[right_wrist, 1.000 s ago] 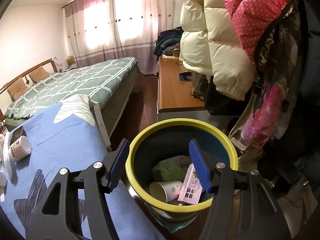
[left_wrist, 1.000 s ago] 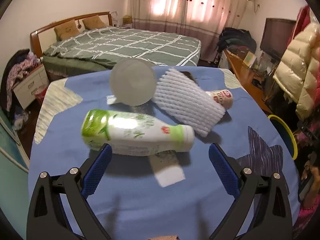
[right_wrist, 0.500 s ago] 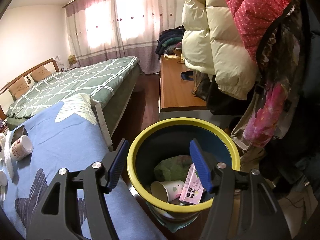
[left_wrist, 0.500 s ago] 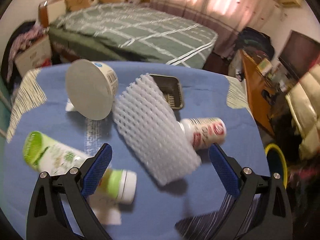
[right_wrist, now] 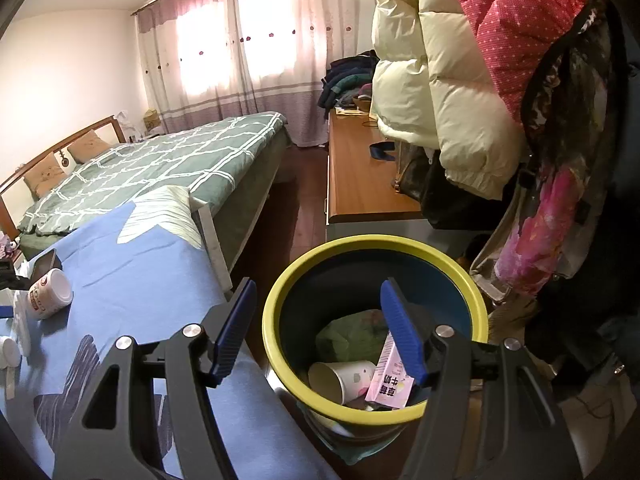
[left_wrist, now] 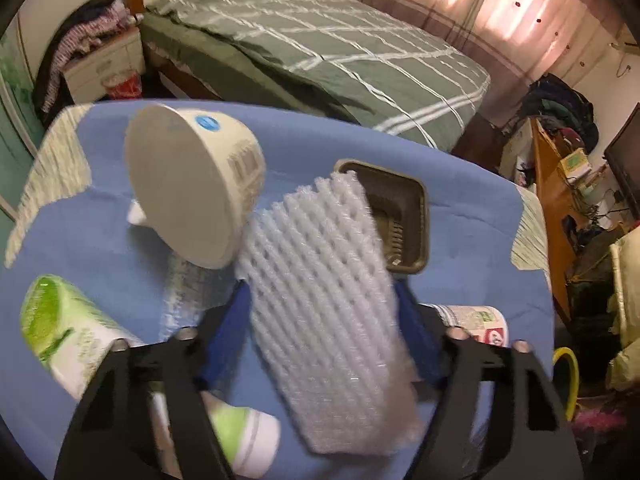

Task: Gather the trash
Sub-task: 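Carry the foam sleeve over the bin and open the left gripper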

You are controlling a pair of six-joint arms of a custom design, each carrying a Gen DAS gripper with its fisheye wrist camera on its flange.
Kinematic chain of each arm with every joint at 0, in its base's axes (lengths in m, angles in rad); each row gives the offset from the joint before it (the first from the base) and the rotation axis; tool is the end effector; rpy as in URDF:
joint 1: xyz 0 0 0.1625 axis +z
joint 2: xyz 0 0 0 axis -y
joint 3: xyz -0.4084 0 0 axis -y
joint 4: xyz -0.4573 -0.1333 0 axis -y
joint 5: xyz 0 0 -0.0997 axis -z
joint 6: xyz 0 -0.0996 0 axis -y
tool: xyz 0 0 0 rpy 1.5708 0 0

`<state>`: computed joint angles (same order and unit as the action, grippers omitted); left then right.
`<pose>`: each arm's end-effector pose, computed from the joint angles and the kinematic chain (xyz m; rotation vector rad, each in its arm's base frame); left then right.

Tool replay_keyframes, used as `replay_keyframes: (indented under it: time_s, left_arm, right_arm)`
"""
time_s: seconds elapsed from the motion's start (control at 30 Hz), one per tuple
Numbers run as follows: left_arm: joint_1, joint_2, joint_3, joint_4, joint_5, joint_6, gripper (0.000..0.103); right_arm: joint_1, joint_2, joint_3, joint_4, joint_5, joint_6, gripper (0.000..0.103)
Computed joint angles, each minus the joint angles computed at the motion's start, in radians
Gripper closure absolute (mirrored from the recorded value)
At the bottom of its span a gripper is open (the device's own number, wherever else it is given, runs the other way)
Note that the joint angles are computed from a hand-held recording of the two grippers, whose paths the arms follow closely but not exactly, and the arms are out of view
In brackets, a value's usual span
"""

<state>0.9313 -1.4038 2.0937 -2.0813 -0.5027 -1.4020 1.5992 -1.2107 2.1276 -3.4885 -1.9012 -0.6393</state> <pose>-0.1275 -0.5410 0.2092 -0.7233 2.1249 -1.0246 0.1167 -0.5521 0.2148 0.5605 -2.2618 1.0939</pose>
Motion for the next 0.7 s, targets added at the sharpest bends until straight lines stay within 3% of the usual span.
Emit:
replay_keyframes:
  time_s: [0.2,0.5,0.7]
  left_arm:
    - [-0.008,0.028,-0.013,-0.018,-0.005,0.059,0.076]
    - [-0.086,0.007,0.000,0.080,0.019,0.004,0.082]
    - [-0.189,-0.006,0.004,0.211,0.035,-0.082,0.082]
  right_arm:
    - [-0.001,-0.004,0.007,-0.009,0.013,-0.002,0.041]
    - [-0.010,-0.019,0.019,-0.012,0.046,0.001,0.041]
    - [-0.035,-0.085,0.041,0.088,0.083,0.024,0.041]
